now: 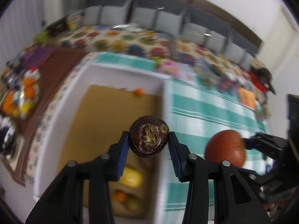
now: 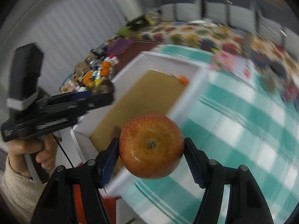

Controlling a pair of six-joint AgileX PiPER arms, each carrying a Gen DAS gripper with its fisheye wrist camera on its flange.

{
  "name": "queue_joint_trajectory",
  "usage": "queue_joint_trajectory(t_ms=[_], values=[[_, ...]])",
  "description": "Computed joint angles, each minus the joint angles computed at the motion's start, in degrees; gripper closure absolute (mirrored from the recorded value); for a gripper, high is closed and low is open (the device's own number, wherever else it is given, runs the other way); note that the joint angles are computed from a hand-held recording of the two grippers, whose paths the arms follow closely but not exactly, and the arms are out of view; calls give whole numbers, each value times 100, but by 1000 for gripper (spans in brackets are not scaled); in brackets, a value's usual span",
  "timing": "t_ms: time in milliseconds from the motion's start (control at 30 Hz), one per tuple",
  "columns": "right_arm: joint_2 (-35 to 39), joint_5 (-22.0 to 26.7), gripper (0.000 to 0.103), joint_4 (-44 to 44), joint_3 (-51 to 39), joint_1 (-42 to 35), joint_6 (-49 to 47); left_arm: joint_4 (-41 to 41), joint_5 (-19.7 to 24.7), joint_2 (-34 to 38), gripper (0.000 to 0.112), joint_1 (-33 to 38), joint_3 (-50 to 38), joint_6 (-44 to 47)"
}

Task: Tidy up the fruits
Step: 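Carry both fruits into the white box and open both grippers, then lift both grippers up out of the box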

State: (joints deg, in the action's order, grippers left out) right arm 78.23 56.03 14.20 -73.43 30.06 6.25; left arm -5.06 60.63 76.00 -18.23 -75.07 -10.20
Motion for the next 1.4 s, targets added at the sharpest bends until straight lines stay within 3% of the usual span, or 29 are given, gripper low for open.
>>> queue_joint_trajectory(t_ms=[200, 367, 533, 667, 700, 733, 800, 900, 967, 1033, 1100, 1167, 1233, 1300, 1400], values=[[2266, -135, 35, -275, -1564, 595, 327, -233, -653, 895, 70, 1174, 713, 729], [3748, -8, 35, -551, -2520, 758, 467, -378, -1288, 1711, 70, 1606, 1149, 955], [4492, 90, 35, -802, -2927, 809, 635, -369, -1640, 2332, 69, 1880, 1296, 929], [4882, 246, 35, -755, -3217, 748, 686, -376, -1624, 2561, 68, 1949, 1267, 909], [4983, 374, 34, -723, -3315, 724, 680, -278, -1654, 2569, 63, 1920, 1281, 801], [5010, 400, 34, -721, -3370, 715, 710, -201, -1674, 2556, 50, 1890, 1300, 714], [4687, -25, 26, -640, -3004, 660, 626, -111, -1750, 2465, 40, 1862, 1362, 629], [4171, -178, 11, -741, -2638, 570, 688, 63, -1975, 1805, 40, 1793, 1663, 486], [3723, -274, 10, -898, -2308, 557, 820, 304, -2106, 1217, 39, 1694, 1898, 239], [3184, -304, 7, -1129, -1936, 582, 969, 1081, -2134, 479, 28, 1338, 2114, -587], [2608, -338, 5, -1263, -1539, 639, 1075, 1805, -1971, -131, 26, 988, 2195, -1377], [2187, -354, 4, -1472, -1260, 873, 1392, 1897, -1704, -738, 22, 685, 2220, -1500], [1828, -403, 4, -1573, -978, 1084, 1635, 2662, -1280, -1197, 21, 114, 2274, -2332], [1324, -467, 3, -1725, -550, 1353, 1921, 3766, -327, -1385, 21, -873, 2179, -3478], [922, -465, 3, -2188, -167, 1830, 2511, 4318, 321, -1565, 21, -1678, 2244, -4187]])
